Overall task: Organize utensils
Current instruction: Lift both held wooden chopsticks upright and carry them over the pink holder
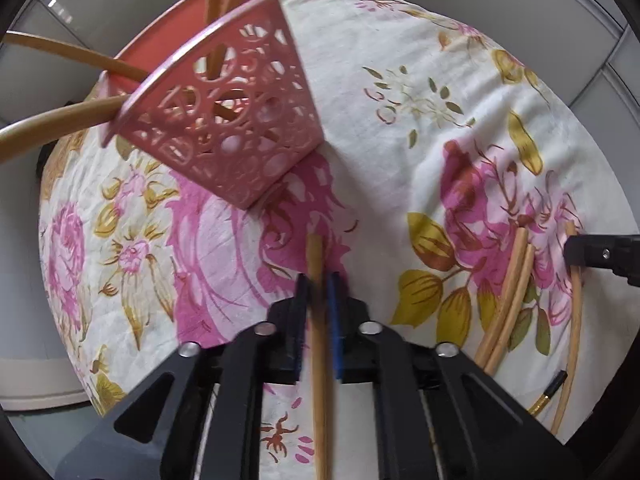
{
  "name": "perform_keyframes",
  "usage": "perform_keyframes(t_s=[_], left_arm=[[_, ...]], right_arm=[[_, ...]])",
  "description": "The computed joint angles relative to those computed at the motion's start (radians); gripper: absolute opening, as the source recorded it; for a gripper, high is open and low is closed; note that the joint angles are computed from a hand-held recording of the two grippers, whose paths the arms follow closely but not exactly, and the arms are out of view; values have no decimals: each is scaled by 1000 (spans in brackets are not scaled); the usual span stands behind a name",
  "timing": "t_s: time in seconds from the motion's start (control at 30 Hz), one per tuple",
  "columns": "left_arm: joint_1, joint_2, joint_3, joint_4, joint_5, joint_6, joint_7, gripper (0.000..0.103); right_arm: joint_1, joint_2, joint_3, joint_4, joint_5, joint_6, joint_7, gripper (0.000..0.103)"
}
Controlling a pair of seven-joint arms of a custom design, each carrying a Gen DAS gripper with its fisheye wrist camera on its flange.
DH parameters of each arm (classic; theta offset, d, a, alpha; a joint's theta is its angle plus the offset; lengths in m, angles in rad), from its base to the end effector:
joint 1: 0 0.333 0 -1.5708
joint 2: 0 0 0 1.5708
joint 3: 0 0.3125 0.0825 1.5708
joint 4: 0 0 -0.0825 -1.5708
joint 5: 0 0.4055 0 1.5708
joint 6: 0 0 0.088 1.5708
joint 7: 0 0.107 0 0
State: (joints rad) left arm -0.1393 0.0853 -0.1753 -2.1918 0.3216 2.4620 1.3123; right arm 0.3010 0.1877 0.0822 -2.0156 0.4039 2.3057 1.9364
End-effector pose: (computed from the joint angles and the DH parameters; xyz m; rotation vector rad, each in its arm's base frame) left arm 0.5487 -0.1783 0.3486 -1.7176 2.2958 -0.0907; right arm 0.5675 0.2361 0.3558 -1.7846 2.2796 0.3808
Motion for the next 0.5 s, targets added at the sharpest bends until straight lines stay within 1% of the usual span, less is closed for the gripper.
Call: perform_keyframes(t_s=[0.03, 0.07, 0.13, 0.2, 0.23, 0.27, 0.33, 0.4, 0.47, 0.5], left_arm=[[0, -3, 0, -5, 1, 7, -5, 6], [6, -14, 0, -21, -27, 29, 8, 6], [21, -60, 0, -76, -140, 90, 59, 6], [21, -129, 5, -141, -204, 154, 97, 6], [16, -165, 11, -168, -259, 172, 135, 6], [11, -199, 17, -190, -286, 184, 154, 6], [1, -272, 28, -240, -301, 218, 170, 6], [-2, -338, 34, -287, -286, 257, 150, 6], [1, -400, 32, -332, -257, 303, 106, 6], [2, -410, 28, -335, -243, 324, 79, 6]], right_arm=[[0, -3, 1, -6, 5, 13, -7, 8], [-1, -8, 3, -18, 19, 35, -20, 8], [-4, -23, 8, -51, 53, 85, -45, 8], [-6, -38, 15, -88, 109, 143, -80, 8], [-8, -55, 16, -114, 133, 164, -96, 8], [-11, -66, 19, -133, 170, 188, -122, 8], [-11, -101, 23, -180, 231, 235, -162, 8], [-12, -136, 23, -215, 305, 271, -220, 8], [1, -180, 25, -249, 313, 316, -238, 8], [8, -212, 24, -273, 315, 350, -257, 8]])
